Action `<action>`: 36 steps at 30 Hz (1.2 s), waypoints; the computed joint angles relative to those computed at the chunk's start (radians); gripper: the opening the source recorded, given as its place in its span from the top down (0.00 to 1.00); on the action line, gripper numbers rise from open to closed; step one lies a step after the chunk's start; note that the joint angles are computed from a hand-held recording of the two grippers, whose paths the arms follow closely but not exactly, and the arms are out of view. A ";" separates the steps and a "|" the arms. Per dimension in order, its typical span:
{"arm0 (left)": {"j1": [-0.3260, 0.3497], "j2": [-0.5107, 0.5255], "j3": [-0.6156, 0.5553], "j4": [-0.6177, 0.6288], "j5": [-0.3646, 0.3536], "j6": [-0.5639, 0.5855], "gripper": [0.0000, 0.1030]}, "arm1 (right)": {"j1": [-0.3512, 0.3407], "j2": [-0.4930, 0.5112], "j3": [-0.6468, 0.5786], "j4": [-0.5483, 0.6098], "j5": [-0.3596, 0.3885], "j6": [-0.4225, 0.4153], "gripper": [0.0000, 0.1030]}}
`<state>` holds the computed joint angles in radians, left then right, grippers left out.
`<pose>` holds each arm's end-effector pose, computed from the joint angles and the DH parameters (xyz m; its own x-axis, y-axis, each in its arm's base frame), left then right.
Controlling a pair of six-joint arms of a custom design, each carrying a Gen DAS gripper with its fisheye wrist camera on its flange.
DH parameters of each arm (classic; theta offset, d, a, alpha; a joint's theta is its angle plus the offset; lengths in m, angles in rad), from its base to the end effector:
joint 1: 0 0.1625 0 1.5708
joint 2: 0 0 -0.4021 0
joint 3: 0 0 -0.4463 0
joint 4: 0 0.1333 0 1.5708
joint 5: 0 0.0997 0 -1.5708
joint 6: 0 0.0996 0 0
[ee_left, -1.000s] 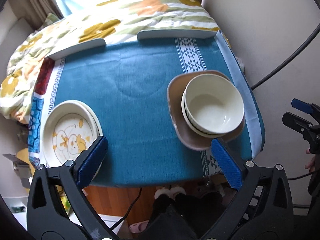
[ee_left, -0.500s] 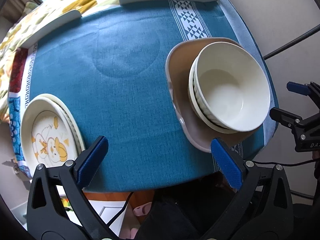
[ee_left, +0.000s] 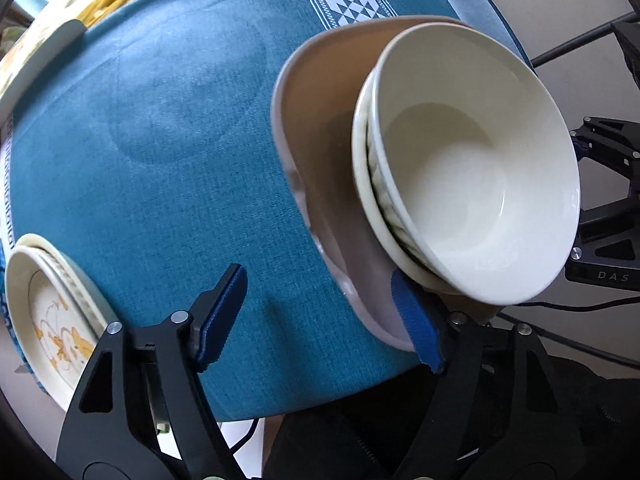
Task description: Organize plates and bowls
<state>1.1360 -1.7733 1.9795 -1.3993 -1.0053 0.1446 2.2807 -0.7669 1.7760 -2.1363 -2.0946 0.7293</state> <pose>-0.0066 -0.4574 0.3501 -0.6190 0.6508 -0.4397 0.4858 0.7572 0.4367 0.4415 -0.3857 -0.0569 -0.7776 -0.0858 0.6229 -0.0946 0.9953 0.0190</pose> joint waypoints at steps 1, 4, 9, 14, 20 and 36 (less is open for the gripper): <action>0.006 0.003 0.003 -0.006 -0.015 0.006 0.41 | -0.007 -0.004 0.016 -0.038 0.014 -0.015 0.54; 0.006 -0.012 0.036 -0.043 -0.035 0.036 0.60 | -0.027 -0.006 0.057 -0.147 0.051 -0.062 0.72; -0.021 -0.057 0.087 -0.088 -0.046 0.097 0.86 | -0.009 0.019 0.065 -0.215 0.023 -0.112 0.86; -0.036 -0.101 0.124 -0.128 -0.031 0.124 0.87 | 0.017 0.021 0.078 -0.236 0.001 -0.094 0.86; -0.064 -0.159 0.148 -0.151 -0.026 0.135 0.87 | 0.040 0.012 0.081 -0.246 -0.035 -0.095 0.86; -0.096 -0.240 -0.055 0.003 0.009 0.088 0.87 | 0.147 0.115 -0.205 -0.061 -0.084 -0.161 0.86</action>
